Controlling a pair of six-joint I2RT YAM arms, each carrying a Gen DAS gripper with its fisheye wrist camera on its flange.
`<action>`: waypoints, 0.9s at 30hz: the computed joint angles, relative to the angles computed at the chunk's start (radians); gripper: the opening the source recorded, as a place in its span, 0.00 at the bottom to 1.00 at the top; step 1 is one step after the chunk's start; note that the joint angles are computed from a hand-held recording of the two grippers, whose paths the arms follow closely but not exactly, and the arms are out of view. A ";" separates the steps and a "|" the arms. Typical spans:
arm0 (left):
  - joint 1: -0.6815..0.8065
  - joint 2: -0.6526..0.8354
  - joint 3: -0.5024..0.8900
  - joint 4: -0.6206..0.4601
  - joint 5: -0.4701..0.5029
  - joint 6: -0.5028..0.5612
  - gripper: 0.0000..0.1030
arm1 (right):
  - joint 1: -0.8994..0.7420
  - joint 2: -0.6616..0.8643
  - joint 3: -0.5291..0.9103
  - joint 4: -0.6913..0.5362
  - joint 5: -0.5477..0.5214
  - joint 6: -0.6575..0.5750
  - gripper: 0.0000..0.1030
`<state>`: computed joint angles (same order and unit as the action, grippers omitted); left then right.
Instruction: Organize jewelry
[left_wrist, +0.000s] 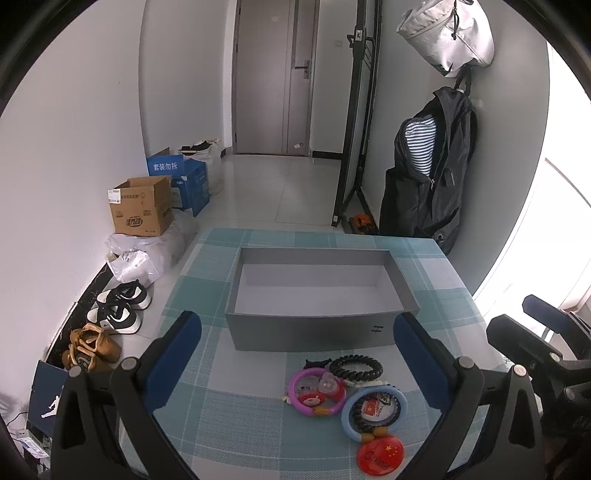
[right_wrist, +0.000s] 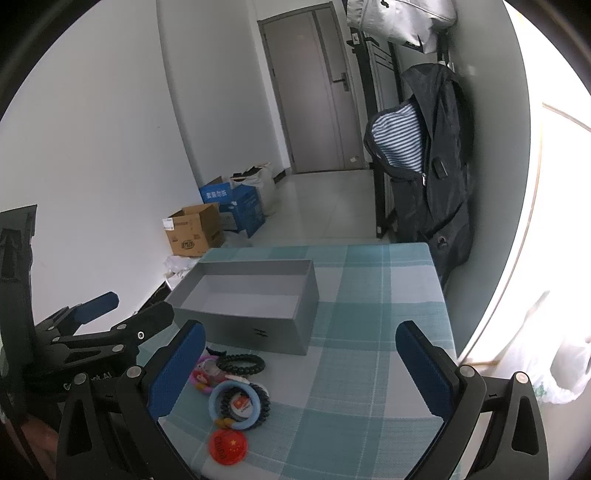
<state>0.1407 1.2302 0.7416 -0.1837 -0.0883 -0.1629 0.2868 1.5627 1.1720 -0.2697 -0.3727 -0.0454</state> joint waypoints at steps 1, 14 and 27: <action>-0.001 -0.001 -0.001 0.001 -0.001 0.000 0.98 | -0.001 0.001 0.001 -0.001 -0.002 0.000 1.00; 0.009 0.002 0.000 -0.004 0.011 -0.005 0.98 | -0.011 0.026 0.025 -0.044 -0.058 -0.014 1.00; 0.097 0.035 0.033 -0.056 0.115 0.008 0.98 | 0.020 0.107 0.079 -0.133 -0.079 -0.066 1.00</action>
